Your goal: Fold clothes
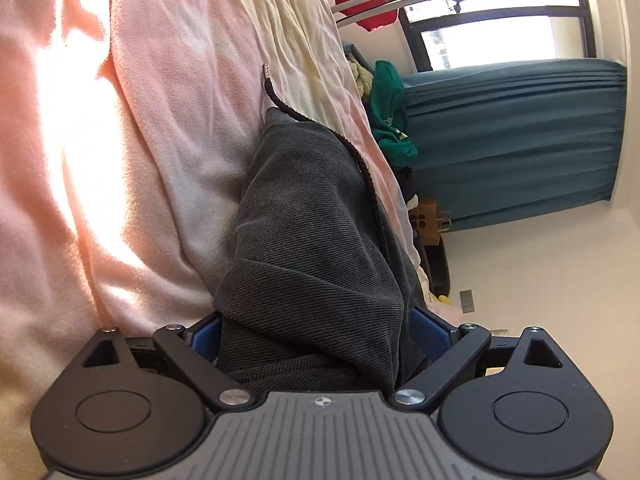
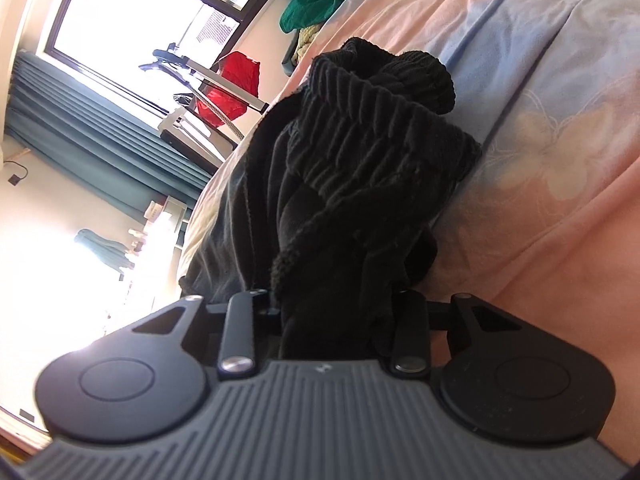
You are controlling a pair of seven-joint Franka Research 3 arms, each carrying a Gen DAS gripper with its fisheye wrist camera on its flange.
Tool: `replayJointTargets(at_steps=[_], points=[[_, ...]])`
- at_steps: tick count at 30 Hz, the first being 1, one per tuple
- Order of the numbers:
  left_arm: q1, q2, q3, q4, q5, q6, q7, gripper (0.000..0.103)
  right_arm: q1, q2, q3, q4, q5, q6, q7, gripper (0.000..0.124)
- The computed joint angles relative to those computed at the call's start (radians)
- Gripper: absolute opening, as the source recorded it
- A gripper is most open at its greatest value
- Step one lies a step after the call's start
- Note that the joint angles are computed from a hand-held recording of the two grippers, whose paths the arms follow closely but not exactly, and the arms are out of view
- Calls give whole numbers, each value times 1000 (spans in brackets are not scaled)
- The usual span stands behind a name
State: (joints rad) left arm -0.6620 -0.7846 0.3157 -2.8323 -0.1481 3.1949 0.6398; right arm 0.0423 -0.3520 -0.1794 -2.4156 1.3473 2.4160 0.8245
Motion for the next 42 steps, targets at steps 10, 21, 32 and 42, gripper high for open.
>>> replayJointTargets(at_steps=[10,21,32,42], points=[[248,17,-263,85,46,-207,29,41,24,-23,8,-1,78,60,-77,29],[390,-49,-454,171,141,-280,-70,36,22,-111,-13,4,236,90,-91,25],[446,426,-576,774,293,-383,-119,36,-46,19,-88,246,280,81,-46,25],[280,1163,-539,1548,545,-387,-237,37,-211,499,-73,772,335,41,-122,25]])
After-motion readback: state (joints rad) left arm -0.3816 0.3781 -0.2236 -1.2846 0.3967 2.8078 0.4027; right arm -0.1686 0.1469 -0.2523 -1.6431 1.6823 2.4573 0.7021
